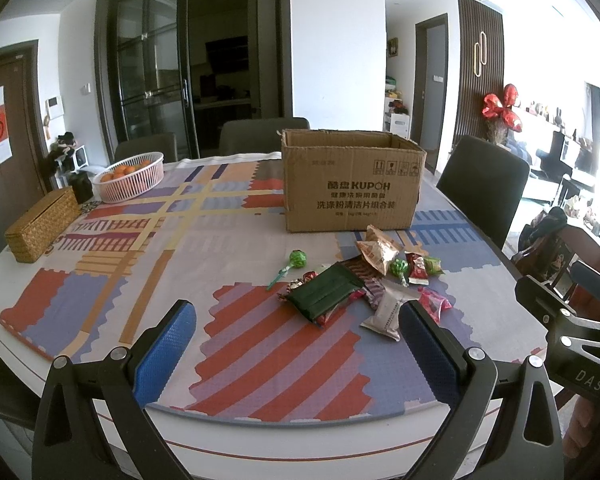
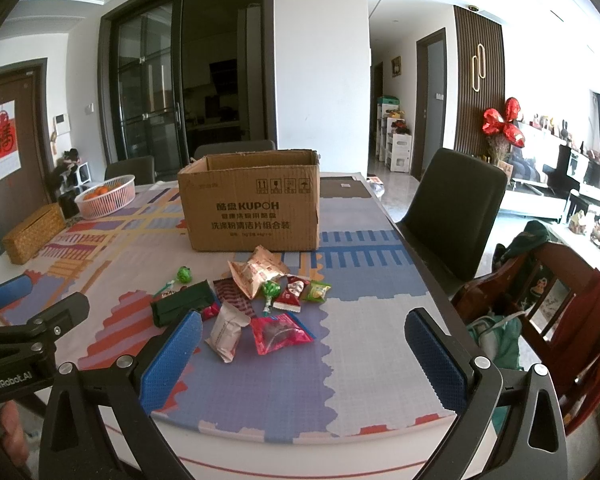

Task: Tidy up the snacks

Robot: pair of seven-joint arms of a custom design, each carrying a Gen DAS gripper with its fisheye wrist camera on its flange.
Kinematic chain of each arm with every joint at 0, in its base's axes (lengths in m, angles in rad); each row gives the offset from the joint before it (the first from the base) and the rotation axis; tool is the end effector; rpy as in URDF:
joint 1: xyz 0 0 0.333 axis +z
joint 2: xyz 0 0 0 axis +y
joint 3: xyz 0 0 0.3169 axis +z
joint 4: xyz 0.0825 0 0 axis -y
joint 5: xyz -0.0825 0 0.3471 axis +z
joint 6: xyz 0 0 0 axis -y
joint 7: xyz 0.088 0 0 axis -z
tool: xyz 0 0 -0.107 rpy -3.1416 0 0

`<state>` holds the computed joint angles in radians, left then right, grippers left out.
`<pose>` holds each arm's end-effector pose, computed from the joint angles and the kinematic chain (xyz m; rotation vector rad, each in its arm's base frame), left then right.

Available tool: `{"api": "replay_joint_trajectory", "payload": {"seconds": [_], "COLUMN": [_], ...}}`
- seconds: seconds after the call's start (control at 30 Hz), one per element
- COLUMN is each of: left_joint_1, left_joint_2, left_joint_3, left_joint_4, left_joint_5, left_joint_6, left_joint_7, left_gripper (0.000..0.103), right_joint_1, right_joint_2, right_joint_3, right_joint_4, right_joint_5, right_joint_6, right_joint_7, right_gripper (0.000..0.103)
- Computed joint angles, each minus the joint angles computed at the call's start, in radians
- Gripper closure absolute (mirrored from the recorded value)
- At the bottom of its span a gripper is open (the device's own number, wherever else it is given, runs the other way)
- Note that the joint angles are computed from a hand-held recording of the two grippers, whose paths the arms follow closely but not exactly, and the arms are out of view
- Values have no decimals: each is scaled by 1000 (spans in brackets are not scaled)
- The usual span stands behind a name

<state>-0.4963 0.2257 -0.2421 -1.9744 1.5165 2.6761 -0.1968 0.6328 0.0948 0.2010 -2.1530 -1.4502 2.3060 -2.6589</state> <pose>0.4212 -0.4143 0.4129 -1.4721 1.8316 -0.9540 0.3788 0.3847 0.4004 -1.4528 1.7470 -0.9904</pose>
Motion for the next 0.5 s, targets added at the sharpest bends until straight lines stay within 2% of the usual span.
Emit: {"api": "replay_joint_trajectory", "payload": {"seconds": [0.5], "left_joint_1": [-1], "left_joint_2": [23], "left_joint_3": [5], "left_joint_4": [16], "left_joint_5": [-26], "left_joint_6": [26], "left_joint_7": [34], "left_gripper": [0], "right_joint_1": [-6], "right_joint_2": [-6], "right_joint_3": [-1], "right_joint_4": [-4], "right_joint_5": [2], "right_joint_6": [10], "right_joint_7": [-5], "right_gripper": [0]}}
